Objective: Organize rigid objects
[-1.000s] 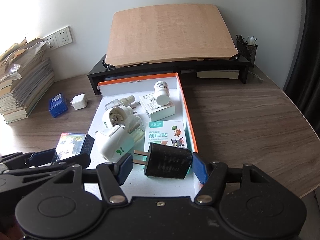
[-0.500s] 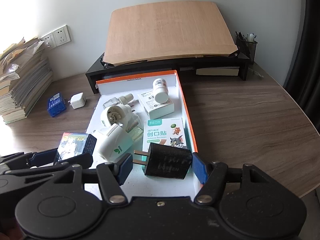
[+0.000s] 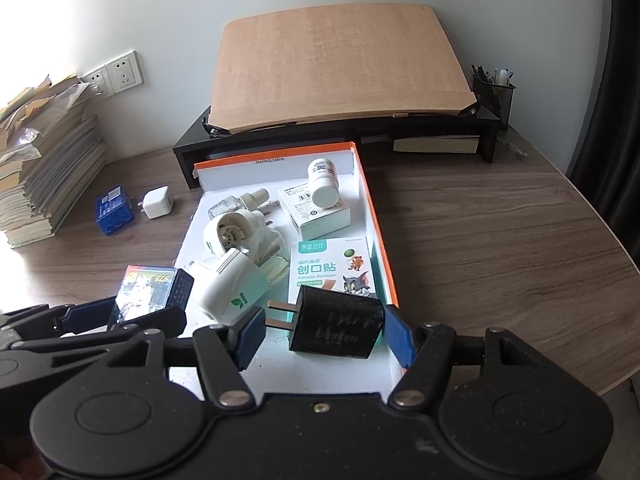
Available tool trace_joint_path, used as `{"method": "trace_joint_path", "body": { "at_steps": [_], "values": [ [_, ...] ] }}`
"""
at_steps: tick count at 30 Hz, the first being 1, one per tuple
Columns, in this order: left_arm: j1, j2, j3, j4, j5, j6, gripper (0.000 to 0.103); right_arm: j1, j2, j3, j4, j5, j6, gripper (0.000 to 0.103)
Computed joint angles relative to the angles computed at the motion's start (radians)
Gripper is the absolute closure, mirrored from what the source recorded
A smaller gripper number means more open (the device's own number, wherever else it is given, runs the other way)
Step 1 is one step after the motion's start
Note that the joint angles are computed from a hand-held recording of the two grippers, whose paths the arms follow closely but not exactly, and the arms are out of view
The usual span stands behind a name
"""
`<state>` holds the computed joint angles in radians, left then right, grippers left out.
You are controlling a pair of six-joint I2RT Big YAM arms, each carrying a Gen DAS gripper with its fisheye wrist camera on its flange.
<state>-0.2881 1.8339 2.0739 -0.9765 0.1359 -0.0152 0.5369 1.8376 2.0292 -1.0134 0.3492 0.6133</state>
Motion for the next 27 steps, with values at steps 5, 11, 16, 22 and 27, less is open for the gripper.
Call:
{"method": "trace_joint_path", "body": {
  "at_steps": [5, 11, 16, 22, 27],
  "values": [
    [0.000, -0.003, -0.006, 0.005, -0.001, 0.000, 0.043, 0.001, -0.001, -0.001, 0.003, 0.001, -0.002, 0.025],
    [0.000, -0.004, -0.007, 0.010, -0.002, 0.003, 0.043, 0.000, 0.000, 0.002, 0.004, -0.003, -0.004, 0.025],
    [-0.001, -0.004, -0.008, 0.010, -0.006, 0.002, 0.043, -0.002, 0.004, 0.010, 0.002, -0.007, -0.006, 0.025],
    [0.002, 0.005, 0.007, -0.002, -0.002, 0.002, 0.043, -0.006, 0.010, 0.015, 0.002, -0.019, -0.007, 0.025],
    [0.003, 0.011, 0.013, -0.007, 0.001, 0.013, 0.043, -0.011, -0.001, -0.004, 0.025, -0.027, 0.004, 0.025]
  ]
}}
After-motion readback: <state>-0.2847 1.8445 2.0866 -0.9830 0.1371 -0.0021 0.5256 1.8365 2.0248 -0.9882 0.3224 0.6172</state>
